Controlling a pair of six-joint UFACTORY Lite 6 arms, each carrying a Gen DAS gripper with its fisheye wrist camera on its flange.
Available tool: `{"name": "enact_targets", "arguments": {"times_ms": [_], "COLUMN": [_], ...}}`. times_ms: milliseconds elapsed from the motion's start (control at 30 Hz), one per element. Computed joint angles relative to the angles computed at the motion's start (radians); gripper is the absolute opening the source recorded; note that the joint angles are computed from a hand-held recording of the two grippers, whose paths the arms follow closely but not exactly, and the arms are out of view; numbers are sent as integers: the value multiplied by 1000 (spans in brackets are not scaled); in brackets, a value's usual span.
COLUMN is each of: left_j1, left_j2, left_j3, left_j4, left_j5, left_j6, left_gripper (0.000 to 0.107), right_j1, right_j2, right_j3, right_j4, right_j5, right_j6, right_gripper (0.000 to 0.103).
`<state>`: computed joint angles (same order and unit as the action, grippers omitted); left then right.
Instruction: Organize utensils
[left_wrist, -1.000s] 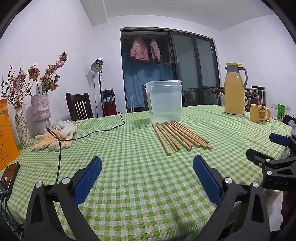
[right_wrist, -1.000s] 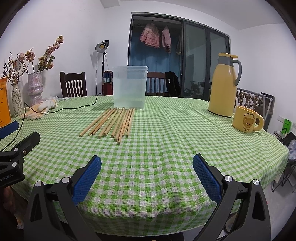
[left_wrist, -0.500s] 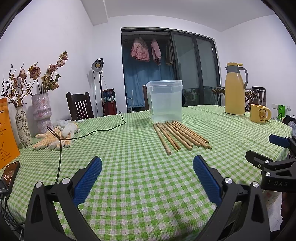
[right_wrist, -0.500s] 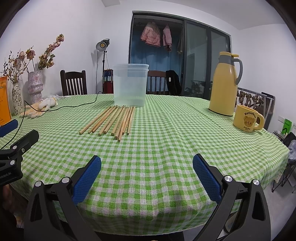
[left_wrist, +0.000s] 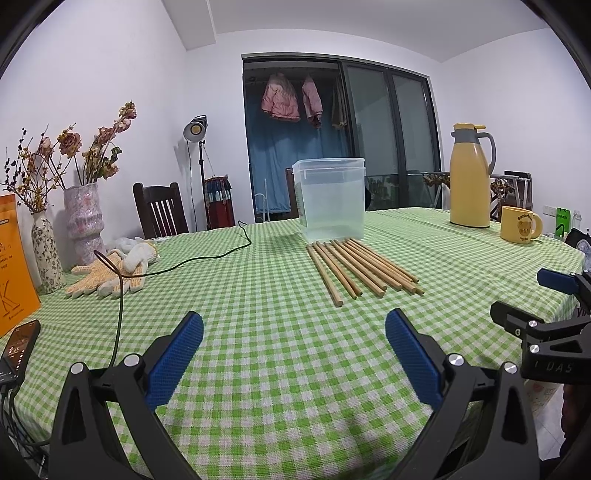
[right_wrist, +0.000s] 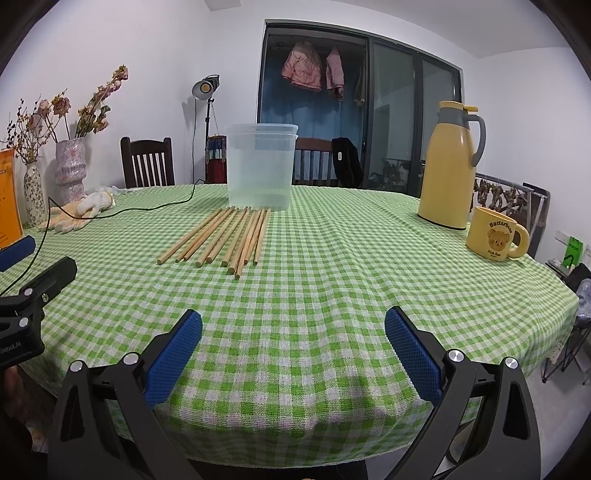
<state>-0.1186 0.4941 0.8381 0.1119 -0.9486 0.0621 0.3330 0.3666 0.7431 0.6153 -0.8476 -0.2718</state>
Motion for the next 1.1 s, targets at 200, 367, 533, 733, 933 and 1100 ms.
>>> {"name": "enact_targets", "arguments": {"times_ms": [200,367,533,733,933,1100], "left_j1": [2,3,4,4,3,9], "left_j2": [2,2,3,8,14,38], "left_j3": [2,1,2,9,19,88], "left_j4": [3,2,3,5,11,42], "left_j5": [-1,-2,-1,3,12,90], "left_j6": [-1,0,0,5,1,-37], "left_gripper": [96,96,96,96,96,96], "right_j1": [-3,-2,-3,-3,-2,-26], "right_j2": [4,13,14,21,20,33], "right_j3": [0,7,6,11,12,59], "right_j4": [-5,-4,-4,-5,-7,-50], "right_j5": [-4,0,-3,5,5,25], "right_j6": [6,3,1,4,-1,-13], "right_gripper": [95,95,95,95,95,95]}}
